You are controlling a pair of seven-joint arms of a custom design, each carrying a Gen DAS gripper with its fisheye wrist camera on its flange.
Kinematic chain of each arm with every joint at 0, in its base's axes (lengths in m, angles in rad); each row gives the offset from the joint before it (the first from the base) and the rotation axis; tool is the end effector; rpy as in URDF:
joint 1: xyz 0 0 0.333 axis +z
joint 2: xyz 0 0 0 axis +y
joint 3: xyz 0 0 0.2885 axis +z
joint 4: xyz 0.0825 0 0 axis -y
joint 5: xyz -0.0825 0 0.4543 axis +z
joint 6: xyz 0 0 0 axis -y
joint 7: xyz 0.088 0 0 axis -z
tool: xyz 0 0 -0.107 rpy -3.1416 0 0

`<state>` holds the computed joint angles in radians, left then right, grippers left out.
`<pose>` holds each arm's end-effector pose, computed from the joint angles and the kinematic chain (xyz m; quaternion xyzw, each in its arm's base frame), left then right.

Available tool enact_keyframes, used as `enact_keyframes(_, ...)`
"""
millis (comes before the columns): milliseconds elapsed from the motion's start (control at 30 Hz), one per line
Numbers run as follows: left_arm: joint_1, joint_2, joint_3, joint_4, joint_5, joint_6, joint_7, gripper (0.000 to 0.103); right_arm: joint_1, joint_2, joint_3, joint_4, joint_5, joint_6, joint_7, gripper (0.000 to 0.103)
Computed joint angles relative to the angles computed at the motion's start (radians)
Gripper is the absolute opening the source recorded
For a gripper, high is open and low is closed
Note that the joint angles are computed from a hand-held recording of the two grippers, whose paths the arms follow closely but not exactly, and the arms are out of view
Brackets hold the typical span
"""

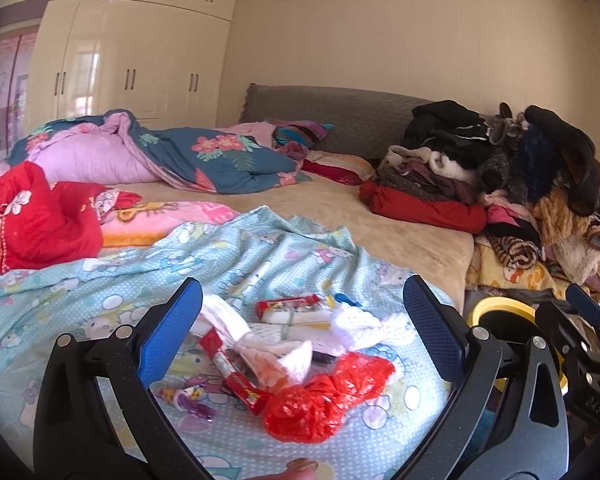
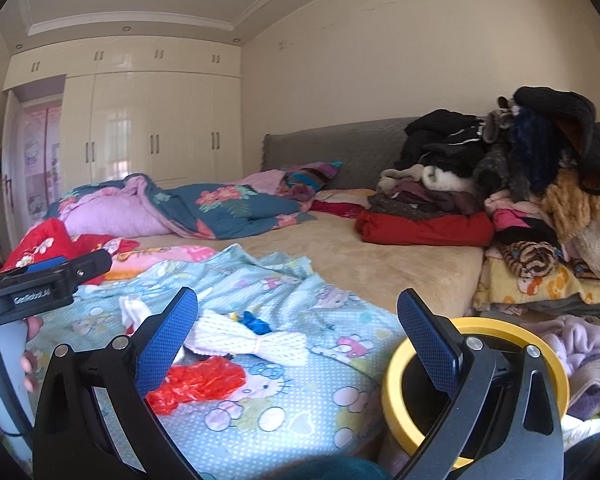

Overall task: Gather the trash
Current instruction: 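Grasp the white foam net sleeve with the right gripper while the left grasps the white plastic bag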

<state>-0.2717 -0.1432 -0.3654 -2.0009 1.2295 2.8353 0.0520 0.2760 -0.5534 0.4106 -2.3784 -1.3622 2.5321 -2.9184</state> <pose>0.4721 -0.4212 0.5524 -0.5313 0.6306 -0.4770 0.3042 0.3898 0.3501 0.5285 -0.5228 0.5822 -0.4432 0.4375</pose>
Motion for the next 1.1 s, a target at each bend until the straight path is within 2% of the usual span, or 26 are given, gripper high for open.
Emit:
enact_keyframes(267, 0.028, -0.032, 0.006, -0.027, 0.039, -0.041, -0.082, 0.092, 0.009, 0.126, -0.023, 0.102, -0.049, 0.092, -0.022, 0.097)
enact_keyframes(467, 0.063, -0.054, 0.02, -0.059, 0.004, -0.041, -0.105, 0.092, 0.05, 0.248, -0.064, 0.201, -0.066, 0.161, -0.093, 0.097)
enact_keyframes(633, 0.085, -0.06, 0.027, -0.081, -0.063, -0.066, -0.07, 0.092, 0.091, 0.332, -0.101, 0.266, -0.034, 0.204, -0.194, 0.097)
enact_keyframes(733, 0.102, -0.054, 0.047, -0.098, -0.105, 0.001, -0.046, 0.092, 0.108, 0.37, -0.122, 0.296, -0.022, 0.221, -0.247, 0.097)
enact_keyframes(800, 0.12, -0.036, 0.068, -0.109, -0.142, 0.116, -0.02, 0.092, 0.116, 0.386, -0.139, 0.306, 0.003, 0.235, -0.288, 0.097)
enact_keyframes(833, 0.131, -0.031, 0.067, -0.113, -0.151, 0.147, -0.015, 0.092, 0.119, 0.397, -0.15, 0.314, 0.029, 0.249, -0.328, 0.097)
enact_keyframes(900, 0.129, -0.007, 0.081, -0.117, -0.244, 0.204, 0.077, 0.092, 0.123, 0.413, -0.163, 0.322, 0.061, 0.26, -0.389, 0.097)
enact_keyframes(1000, 0.085, 0.038, 0.104, -0.102, -0.485, 0.189, 0.328, 0.092, 0.124, 0.429, -0.184, 0.323, 0.127, 0.274, -0.478, 0.097)
enact_keyframes(1100, 0.068, 0.088, 0.104, -0.068, -0.618, 0.174, 0.464, 0.092, 0.124, 0.448, -0.199, 0.324, 0.207, 0.275, -0.58, 0.097)
